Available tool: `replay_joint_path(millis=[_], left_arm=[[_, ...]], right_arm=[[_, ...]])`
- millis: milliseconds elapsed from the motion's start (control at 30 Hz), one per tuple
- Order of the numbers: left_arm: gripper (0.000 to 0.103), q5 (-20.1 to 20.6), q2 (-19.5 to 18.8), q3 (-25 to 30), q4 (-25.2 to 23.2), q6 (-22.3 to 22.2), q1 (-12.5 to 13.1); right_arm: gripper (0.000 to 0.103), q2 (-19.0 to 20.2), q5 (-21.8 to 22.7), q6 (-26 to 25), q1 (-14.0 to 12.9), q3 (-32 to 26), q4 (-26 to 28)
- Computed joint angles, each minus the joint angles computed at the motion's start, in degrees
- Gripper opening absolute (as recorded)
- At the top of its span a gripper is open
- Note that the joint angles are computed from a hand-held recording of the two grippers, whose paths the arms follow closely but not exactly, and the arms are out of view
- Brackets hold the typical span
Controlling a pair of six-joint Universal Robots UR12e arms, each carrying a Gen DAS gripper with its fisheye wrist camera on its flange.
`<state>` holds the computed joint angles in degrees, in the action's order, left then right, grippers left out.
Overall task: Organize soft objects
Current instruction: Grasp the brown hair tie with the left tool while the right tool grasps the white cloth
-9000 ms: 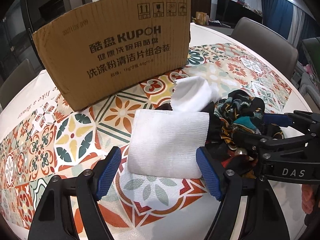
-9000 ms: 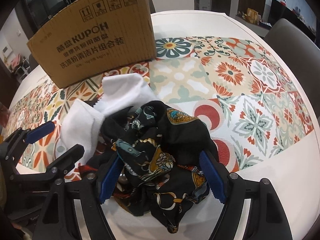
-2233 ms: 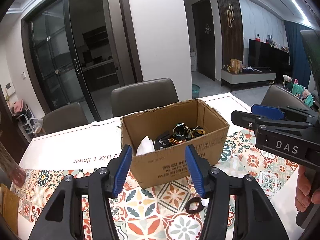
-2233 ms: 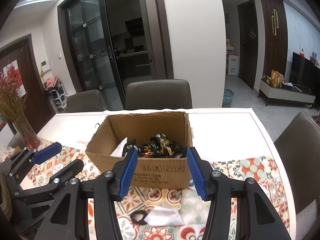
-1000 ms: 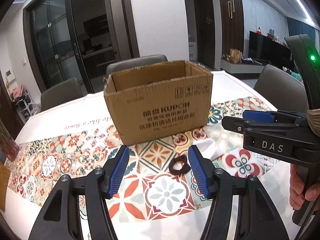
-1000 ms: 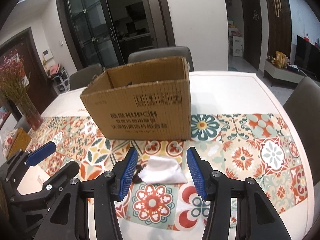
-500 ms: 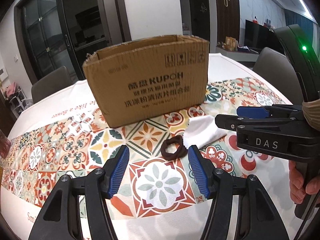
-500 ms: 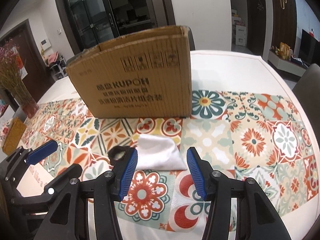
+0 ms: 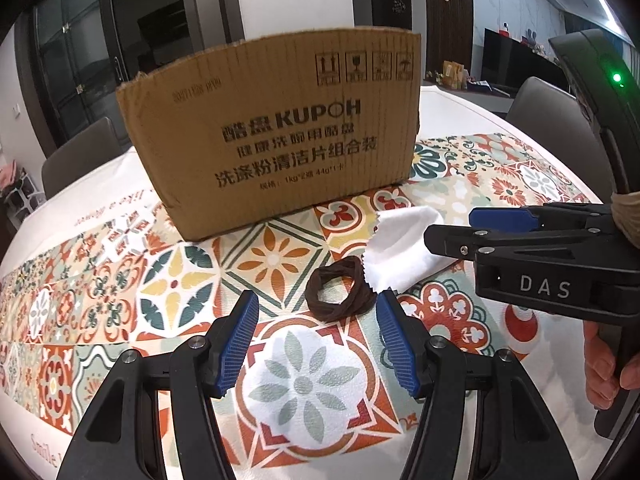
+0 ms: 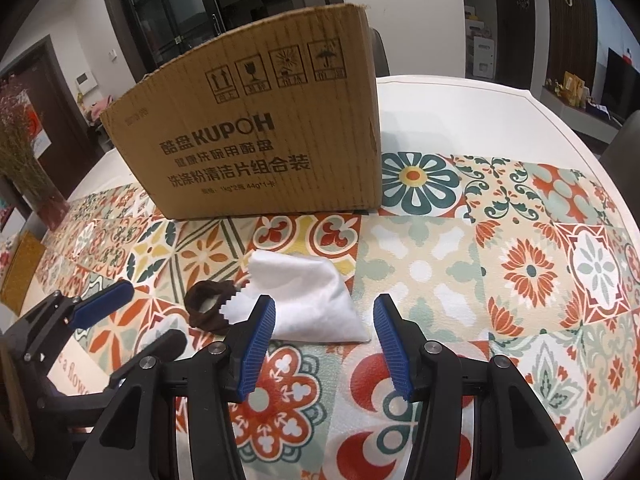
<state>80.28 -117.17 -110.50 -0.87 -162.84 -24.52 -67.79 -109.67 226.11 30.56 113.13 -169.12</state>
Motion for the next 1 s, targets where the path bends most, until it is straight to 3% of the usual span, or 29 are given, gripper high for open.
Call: replay_joint_path(millis=[467,667,767,933,1000], left_arm=[[0.054,-0.28,-2.28,2.15,-2.42,0.61,-0.23],[0.041,-1.01,-2.61,2.95,-3.87,0.88,-0.21],[0.035,-1.27,-2.65,3.06,-4.06,0.93,-0.18],[0.016,-0.61,-2.82,3.28,-4.09,0.9,-0.34],[0.015,-0.33,-2.83,3.34,-4.22,0.69,-0.38]], right_arm=[[0.052,1.77,1.84,-1.07,-1.12,-0.08,-2.14],[0.051,2.29,2.31,-1.58,-1.29,-0.45,-2.44],[0.044,2.33,2.26,-1.5,-1.25,-0.38,-2.87],[0.028,2.42,2.85,-1.77,-1.17,-0.58,-2.65],[0.018,2.55,2.97,-2.02,-1.09,-0.76,-2.31]])
